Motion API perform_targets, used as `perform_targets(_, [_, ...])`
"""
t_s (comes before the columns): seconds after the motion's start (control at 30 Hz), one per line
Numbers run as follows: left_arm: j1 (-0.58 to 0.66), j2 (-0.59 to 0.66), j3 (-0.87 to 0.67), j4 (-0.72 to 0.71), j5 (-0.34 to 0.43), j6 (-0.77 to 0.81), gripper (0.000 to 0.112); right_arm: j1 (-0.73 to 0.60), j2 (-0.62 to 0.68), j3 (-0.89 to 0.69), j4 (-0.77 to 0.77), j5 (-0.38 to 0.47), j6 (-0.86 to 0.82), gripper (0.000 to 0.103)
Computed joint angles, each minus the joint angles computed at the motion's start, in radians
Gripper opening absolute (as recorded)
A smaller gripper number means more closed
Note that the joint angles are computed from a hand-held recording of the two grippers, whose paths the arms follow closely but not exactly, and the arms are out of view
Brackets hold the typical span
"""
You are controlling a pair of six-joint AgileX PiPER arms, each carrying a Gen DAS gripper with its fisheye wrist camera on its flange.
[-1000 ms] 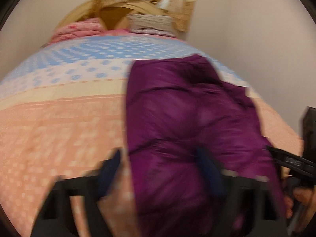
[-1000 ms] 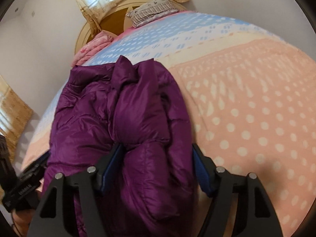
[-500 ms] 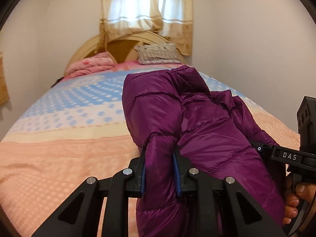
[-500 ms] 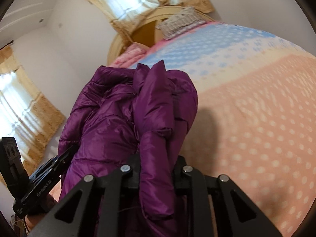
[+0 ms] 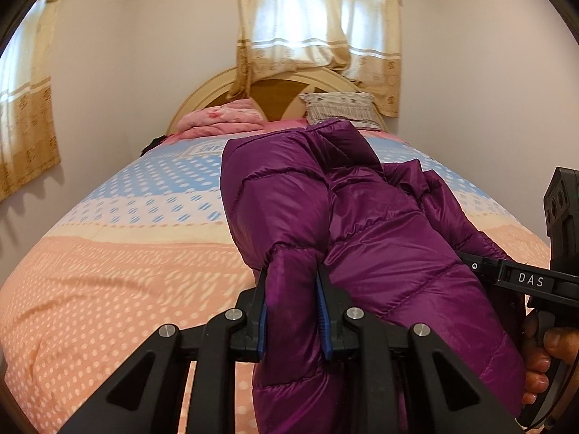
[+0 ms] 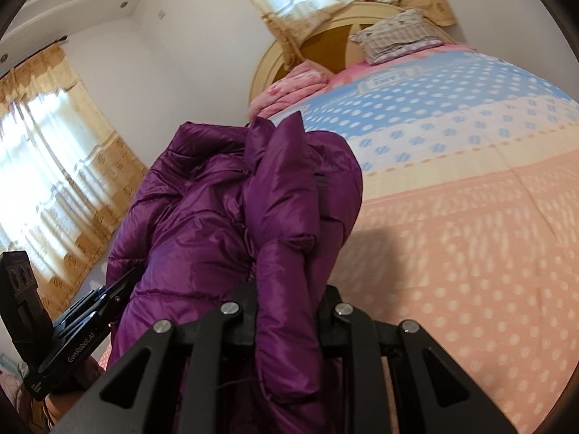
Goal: Fold large clothes
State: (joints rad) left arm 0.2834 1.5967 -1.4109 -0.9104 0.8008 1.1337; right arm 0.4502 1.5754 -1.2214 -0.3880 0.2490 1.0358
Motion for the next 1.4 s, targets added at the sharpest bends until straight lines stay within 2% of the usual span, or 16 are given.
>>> perform_targets(0.17, [0.028, 0.034, -0.015, -0.005, -0.007, 0.006, 0.022, 0.009, 0.080, -0.095, 0.104, 0.029, -0.124, 0.022])
perform_targets(0.5, [0.105, 0.079, -0.014, -0.020, 0.013, 0.030, 0.022, 0.059, 0.172, -0.195, 0.116, 0.092, -0.146, 0.022])
perform_targets(1.4, [0.140, 0.177, -0.034, -0.005, 0.000, 0.016, 0.022, 0.095, 0.327, -0.394, 0.172, 0.231, -0.238, 0.022])
